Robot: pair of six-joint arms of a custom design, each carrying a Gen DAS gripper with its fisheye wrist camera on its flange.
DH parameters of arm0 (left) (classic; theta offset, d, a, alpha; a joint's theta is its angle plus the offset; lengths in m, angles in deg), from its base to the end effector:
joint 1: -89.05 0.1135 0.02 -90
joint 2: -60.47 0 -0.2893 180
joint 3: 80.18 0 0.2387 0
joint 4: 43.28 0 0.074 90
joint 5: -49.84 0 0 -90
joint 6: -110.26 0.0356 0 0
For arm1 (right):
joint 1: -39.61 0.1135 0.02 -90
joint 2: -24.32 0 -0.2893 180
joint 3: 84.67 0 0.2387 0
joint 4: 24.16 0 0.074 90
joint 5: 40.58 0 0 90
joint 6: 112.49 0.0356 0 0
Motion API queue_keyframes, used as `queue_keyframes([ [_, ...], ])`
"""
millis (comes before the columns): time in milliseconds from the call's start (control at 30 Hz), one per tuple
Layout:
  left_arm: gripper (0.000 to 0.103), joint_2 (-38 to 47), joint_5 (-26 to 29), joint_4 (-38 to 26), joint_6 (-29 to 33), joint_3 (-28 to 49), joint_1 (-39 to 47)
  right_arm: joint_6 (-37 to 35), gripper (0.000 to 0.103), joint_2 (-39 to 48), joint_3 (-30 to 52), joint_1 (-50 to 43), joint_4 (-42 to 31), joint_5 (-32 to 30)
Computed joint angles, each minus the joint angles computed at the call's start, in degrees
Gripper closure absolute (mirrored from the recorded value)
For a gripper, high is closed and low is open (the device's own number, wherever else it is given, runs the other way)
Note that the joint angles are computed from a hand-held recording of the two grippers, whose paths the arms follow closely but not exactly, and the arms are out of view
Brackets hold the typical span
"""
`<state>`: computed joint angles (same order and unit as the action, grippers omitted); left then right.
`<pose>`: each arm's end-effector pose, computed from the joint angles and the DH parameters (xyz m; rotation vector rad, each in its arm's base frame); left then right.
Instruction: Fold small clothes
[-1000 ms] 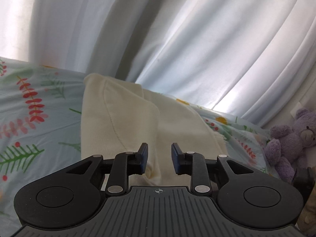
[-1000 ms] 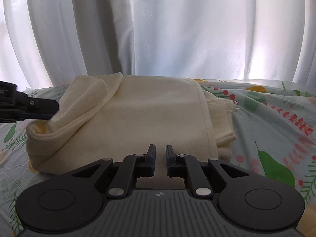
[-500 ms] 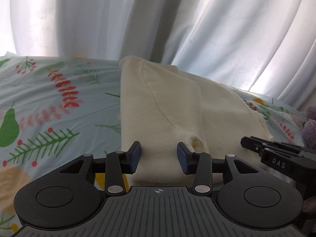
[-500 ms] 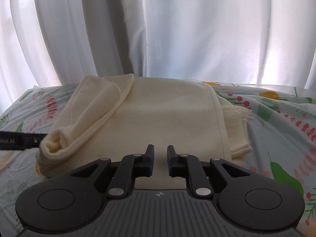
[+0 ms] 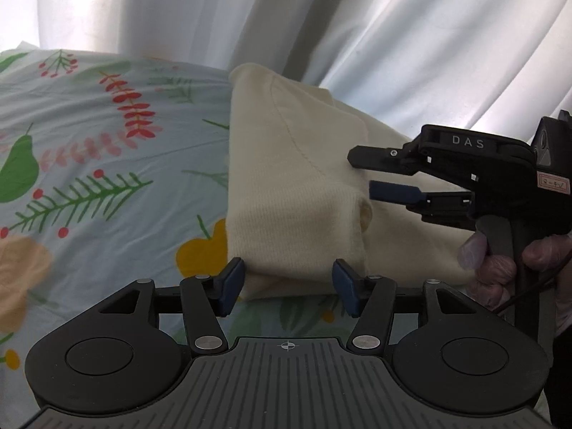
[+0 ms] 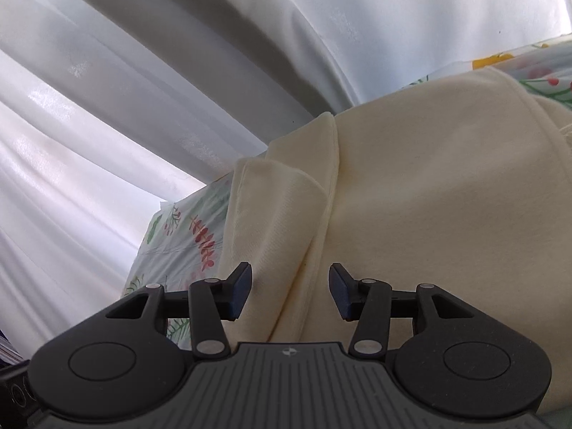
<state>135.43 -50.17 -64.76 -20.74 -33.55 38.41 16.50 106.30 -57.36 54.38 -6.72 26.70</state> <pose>0.1477 -0.1704 0.1963 0.1296 2.4846 -0.5007 0.1925 0.0650 0.1406 0.2608 2.3180 0.9366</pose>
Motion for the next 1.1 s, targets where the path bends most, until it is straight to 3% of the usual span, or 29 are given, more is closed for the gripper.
queue_keyframes([
  [133,0.042,0.48,-0.40,-0.25,0.65,-0.25,-0.97,4.27,0.056,7.86,1.41,-0.46,6.65,-4.35],
  [267,0.042,2.06,-1.11,-0.06,0.01,-0.28,-1.29,3.91,0.085,9.80,2.31,0.56,7.79,-3.54],
  [333,0.042,2.49,-0.53,0.47,-0.57,-0.46,-0.74,2.86,0.088,8.88,2.35,2.23,7.36,-0.86],
  [567,0.043,3.91,-2.67,0.44,-0.57,0.22,0.16,-5.11,0.091,-6.27,2.70,8.80,-3.75,11.98],
  [700,0.040,2.76,0.00,1.09,-0.38,-0.47,1.96,-9.85,0.091,-20.13,3.10,5.89,-17.83,16.23],
  [800,0.042,2.90,2.49,2.11,0.32,-0.29,1.88,-15.03,0.091,-26.48,2.75,4.44,-25.39,22.94],
  [933,0.042,5.21,1.60,2.45,0.73,1.57,-1.45,-17.80,0.089,-21.24,-0.03,-5.48,-24.43,16.54],
  [1100,0.042,6.62,2.01,3.30,1.57,2.42,-2.39,-17.38,0.072,-17.61,-3.08,-20.26,-20.45,-0.99],
])
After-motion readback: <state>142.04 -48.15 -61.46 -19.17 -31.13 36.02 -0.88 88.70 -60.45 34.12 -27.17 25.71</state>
